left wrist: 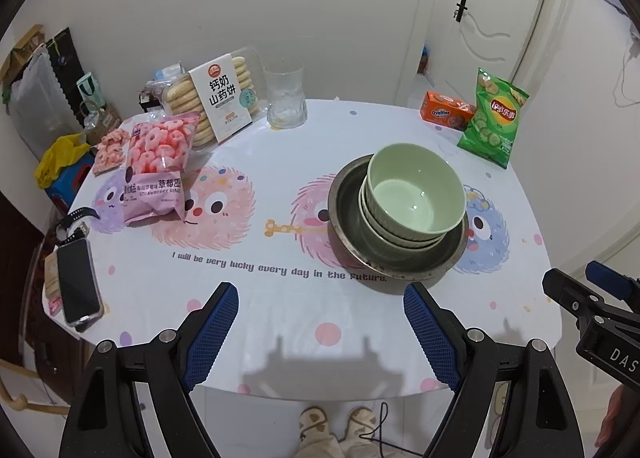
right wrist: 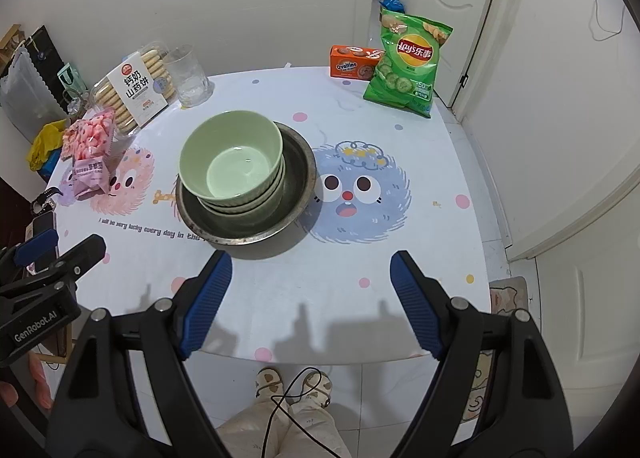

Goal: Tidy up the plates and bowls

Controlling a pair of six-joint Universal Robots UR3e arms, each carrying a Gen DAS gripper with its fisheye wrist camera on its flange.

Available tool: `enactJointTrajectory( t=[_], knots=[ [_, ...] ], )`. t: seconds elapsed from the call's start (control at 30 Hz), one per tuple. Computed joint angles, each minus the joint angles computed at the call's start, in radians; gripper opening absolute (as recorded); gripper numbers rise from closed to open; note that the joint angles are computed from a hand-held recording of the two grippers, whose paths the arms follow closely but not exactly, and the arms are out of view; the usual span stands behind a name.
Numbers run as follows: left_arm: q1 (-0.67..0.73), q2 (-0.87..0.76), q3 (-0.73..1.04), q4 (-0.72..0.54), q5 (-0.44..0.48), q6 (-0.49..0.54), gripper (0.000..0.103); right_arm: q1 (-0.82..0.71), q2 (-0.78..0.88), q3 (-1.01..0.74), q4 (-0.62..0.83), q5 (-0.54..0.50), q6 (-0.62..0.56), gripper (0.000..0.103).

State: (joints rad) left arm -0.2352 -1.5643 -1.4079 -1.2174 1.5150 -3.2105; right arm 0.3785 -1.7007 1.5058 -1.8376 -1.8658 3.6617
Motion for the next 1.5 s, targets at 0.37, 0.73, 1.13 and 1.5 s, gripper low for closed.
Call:
enactJointTrajectory(
  t=[0.37,0.73,1.13,1.5],
  knots=[
    [0.008,0.002,0.002,-0.007,-0.005,0.004,0.087,0.008,0.005,-0.004,0.0,-0.005,0.008,0.082],
    [0.012,0.003,-0.002,-0.003,-0.007,0.007,0.087,0.008,0.009,-0.008,0.0,-0.005,0.009,0.082],
    [0.025,-0.003,0.022,0.003,-0.033,-0.047,0.087,0.009,0.021,-0.025,0.005,-0.005,0.007,0.082],
    [0.031,0.006,0.007,0.036,-0.056,-0.071,0.102,0.005,0.031,-0.036,0.005,0.002,-0.005,0.082]
  ],
)
